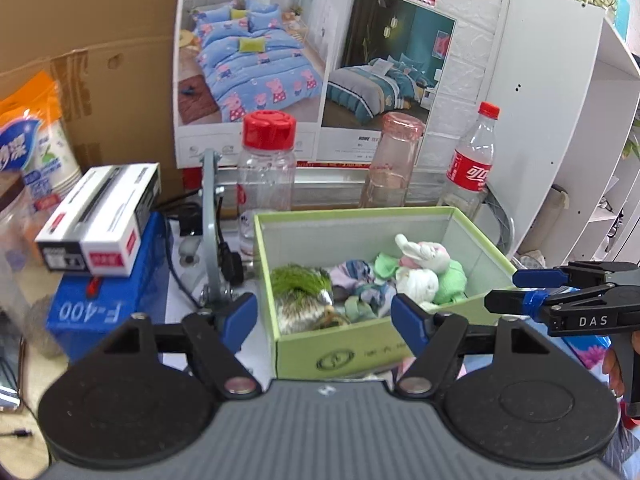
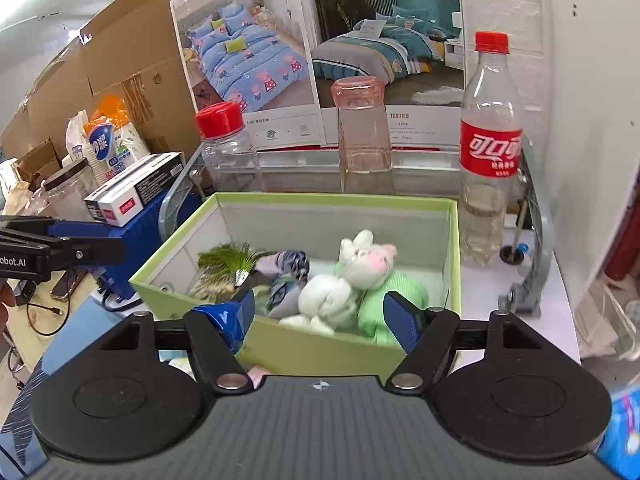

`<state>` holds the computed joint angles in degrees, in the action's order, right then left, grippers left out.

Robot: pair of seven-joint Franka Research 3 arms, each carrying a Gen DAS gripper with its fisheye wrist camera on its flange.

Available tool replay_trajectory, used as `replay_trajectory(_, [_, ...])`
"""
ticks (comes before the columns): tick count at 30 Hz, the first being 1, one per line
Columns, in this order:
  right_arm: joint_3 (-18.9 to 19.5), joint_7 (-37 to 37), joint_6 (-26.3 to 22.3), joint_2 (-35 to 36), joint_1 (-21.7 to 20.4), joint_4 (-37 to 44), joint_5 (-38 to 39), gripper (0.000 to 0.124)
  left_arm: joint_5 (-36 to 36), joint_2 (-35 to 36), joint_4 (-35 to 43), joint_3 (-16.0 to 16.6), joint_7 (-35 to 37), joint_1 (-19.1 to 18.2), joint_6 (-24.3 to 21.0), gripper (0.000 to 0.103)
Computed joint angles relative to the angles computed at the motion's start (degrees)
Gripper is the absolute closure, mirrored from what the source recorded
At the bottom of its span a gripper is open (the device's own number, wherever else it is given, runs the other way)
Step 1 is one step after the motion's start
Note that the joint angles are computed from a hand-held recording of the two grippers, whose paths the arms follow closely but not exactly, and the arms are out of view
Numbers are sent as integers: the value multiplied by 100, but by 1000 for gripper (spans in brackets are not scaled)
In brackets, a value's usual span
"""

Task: Organize soft objects
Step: 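Move the left tool to the white sock bundle while the right tool approaches the pink Kuromi pack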

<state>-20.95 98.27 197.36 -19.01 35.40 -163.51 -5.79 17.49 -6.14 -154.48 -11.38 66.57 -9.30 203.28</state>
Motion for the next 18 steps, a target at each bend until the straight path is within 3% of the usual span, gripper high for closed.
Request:
replay_trajectory(2, [712,-116,-16,-262,-517,-248,352,66,214,-275,-299,122,-242,-48,106,29])
replay_trajectory(7, [1617,-324,-220,-939,-985,-699,999,65,518,-858,-893,274,-554,-62,269,28])
replay_trajectory(13, [2410,-505,-517,-1418,-1300,-964,1577,64,717,-1380,-1437,439,-614,-21,281,25])
replay_trajectory(18, [2664,-702,-727,-1271,-1364,-940,1737,63,1238,-1142,-1351,889,-871,-157,52,24])
